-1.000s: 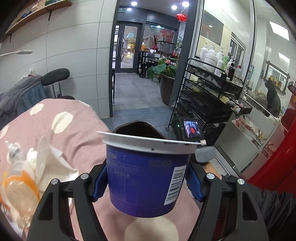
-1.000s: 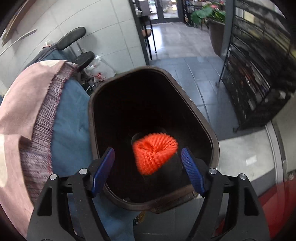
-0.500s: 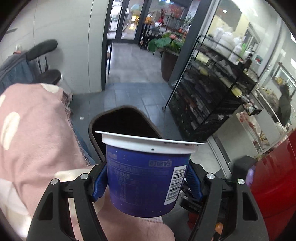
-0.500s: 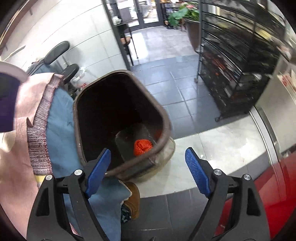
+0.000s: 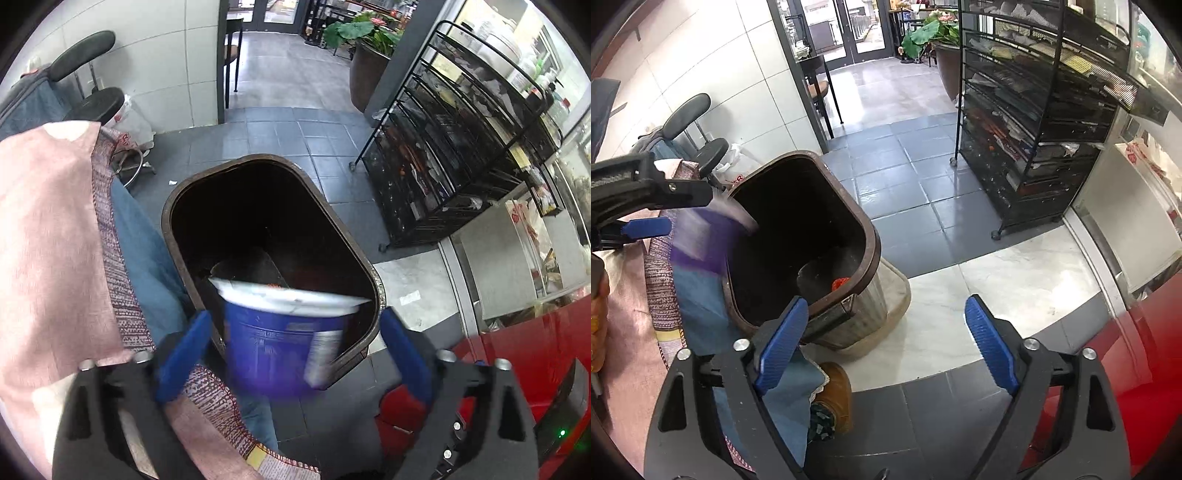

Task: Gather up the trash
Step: 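Carry both items to the black bin and open both tools to drop them, then grasp the white tissue with the left tool while the right tool grasps the orange-capped bottle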

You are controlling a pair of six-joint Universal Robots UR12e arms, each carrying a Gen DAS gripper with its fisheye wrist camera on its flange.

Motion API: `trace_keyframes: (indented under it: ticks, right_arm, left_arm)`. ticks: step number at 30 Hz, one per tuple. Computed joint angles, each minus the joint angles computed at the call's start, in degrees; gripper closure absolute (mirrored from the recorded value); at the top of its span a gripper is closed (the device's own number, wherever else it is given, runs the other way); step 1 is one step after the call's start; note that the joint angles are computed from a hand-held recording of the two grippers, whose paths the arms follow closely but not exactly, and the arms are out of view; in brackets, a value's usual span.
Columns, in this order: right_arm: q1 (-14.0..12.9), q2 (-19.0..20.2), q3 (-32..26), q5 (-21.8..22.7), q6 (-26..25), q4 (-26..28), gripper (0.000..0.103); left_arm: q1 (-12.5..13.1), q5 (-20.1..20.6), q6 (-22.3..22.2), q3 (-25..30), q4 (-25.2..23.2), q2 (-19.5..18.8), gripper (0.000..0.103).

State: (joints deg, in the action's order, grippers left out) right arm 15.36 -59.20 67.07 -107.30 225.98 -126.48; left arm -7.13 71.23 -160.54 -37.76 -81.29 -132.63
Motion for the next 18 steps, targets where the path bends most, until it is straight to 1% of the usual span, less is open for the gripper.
trace_keyframes:
  ticks: [4, 6, 8, 10, 13, 16, 18]
  right_arm:
    - [-0.11, 0.18, -0.37, 0.25, 0.13, 0.57, 0.016]
    - [0.03, 0.26, -0.61, 0.10, 0.05, 0.68, 0.016]
    - [0.12, 0.21, -0.68, -0.08, -0.28, 0.58, 0.016]
    - [0.37, 0.22, -0.96, -0.49, -0.55, 0.70, 0.016]
    - [0.82, 0.22, -1.35, -1.18, -1.01, 0.08, 0.016]
    - [1.40, 0.30, -1.90, -1.25, -1.75, -1.08, 0.015]
    - [1.83, 0.50, -2.48, -1.05, -2.63, -1.80, 0.015]
  left_arm:
    - [0.42, -1.00, 0.75, -2.00, 1.95, 1.24, 0.009]
    - [0.62, -1.18, 1.53, -4.20, 4.52, 2.62, 0.009]
    - [0.86, -1.70, 2.30, -6.77, 7.54, 4.21, 0.006]
    - [1.53, -3.52, 2.71, -9.93, 10.40, 6.20, 0.006]
    - [3.03, -7.67, 3.10, -14.61, 13.49, 9.50, 0.006]
    - [4.45, -10.24, 3.99, -20.56, 19.40, 13.43, 0.006]
    - [5.15, -10.17, 4.85, -24.24, 23.85, 15.84, 0.006]
